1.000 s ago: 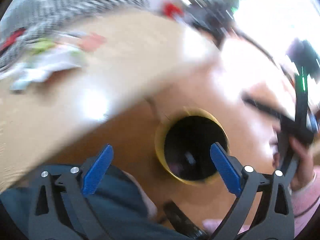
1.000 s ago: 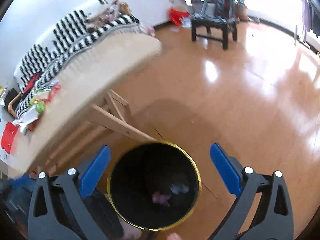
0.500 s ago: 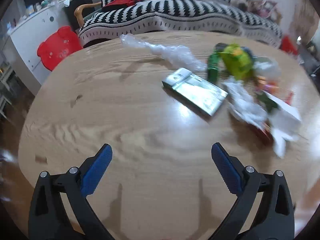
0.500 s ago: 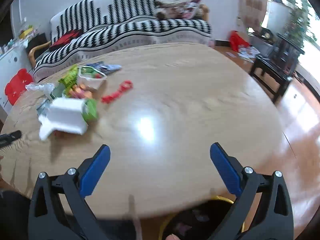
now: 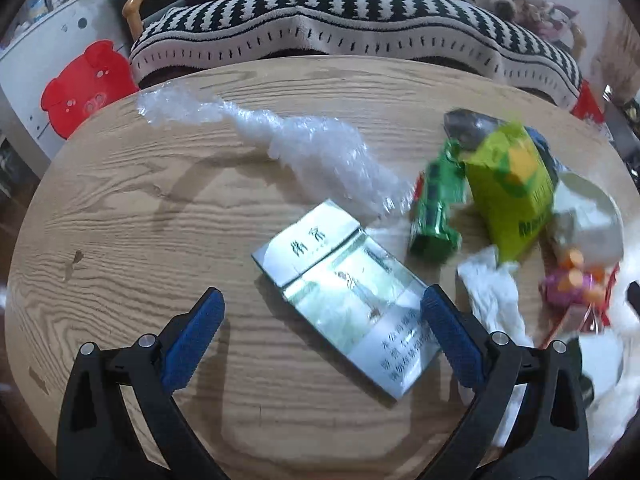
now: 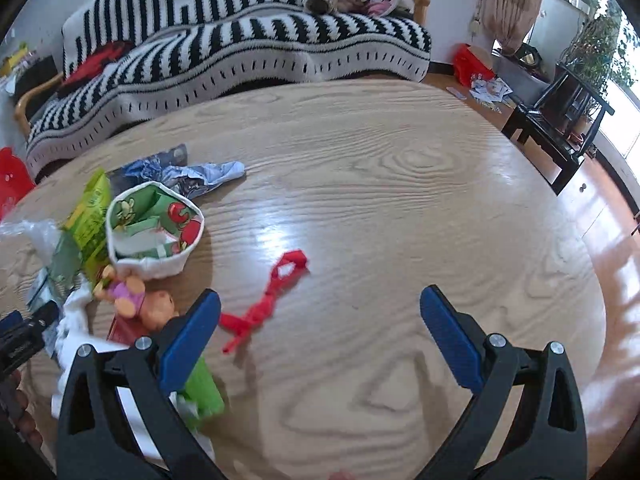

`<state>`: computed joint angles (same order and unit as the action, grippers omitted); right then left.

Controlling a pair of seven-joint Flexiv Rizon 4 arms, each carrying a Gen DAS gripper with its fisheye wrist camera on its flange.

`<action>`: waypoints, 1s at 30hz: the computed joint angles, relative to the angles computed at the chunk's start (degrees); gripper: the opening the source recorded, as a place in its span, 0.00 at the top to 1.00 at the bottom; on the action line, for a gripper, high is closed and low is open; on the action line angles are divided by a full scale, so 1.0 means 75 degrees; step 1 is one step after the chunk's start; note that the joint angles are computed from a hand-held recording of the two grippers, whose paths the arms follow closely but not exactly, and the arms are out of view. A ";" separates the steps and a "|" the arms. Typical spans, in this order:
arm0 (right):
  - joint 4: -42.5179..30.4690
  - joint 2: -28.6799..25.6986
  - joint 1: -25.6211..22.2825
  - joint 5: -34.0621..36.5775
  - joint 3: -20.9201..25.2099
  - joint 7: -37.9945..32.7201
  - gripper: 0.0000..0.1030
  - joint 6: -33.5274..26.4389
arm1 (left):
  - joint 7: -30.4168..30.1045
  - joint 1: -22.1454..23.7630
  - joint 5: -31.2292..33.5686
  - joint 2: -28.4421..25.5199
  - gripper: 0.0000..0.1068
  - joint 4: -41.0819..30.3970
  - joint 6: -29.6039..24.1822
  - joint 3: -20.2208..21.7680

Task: Collect trash
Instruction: 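Return both grippers to the table toward the silver cigarette pack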

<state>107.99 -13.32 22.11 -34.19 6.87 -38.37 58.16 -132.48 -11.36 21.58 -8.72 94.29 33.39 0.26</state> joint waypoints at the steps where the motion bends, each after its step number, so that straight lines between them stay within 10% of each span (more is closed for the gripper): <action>1: -0.0117 -0.0122 0.0046 -0.0029 -0.0009 -0.0015 0.06 -0.0071 | 0.0054 0.0016 -0.0026 -0.0033 0.10 -0.0035 0.0024 -0.0009; 30: 0.0570 -0.0220 0.0086 -0.0258 -0.0219 0.0275 0.06 0.0998 | 0.1637 0.1029 -0.1367 0.1593 0.10 0.2148 0.1490 -0.0046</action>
